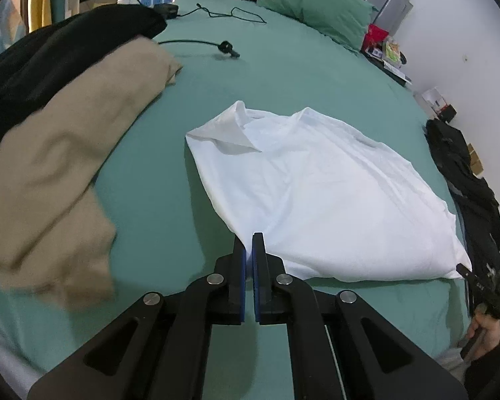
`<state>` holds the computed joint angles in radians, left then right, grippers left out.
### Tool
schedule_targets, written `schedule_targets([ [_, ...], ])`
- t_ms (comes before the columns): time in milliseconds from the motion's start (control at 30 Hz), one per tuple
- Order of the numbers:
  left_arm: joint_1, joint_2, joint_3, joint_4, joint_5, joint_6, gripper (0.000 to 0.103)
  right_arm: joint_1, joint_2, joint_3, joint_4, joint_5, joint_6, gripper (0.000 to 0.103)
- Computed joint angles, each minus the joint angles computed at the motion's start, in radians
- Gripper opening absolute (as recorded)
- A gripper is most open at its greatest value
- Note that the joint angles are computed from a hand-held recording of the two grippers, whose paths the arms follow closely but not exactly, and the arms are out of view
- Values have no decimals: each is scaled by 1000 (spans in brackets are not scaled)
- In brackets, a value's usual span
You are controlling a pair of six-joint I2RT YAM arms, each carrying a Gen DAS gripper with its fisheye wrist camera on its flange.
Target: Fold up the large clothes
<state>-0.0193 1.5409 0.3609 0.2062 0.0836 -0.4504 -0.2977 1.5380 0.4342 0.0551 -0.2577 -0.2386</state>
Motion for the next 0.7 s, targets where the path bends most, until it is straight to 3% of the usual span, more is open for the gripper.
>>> schedule_targets([
  [167, -87, -142, -143, -15, -32, -55, 4, -86, -116, -120, -30, 17, -74, 7],
  [367, -119, -95, -223, 73, -36, -107, 4, -15, -174, -178, 15, 152, -97, 8],
  [700, -114, -78, -230, 74, -52, -100, 6, 23, -165, -176, 65, 199, -78, 21],
])
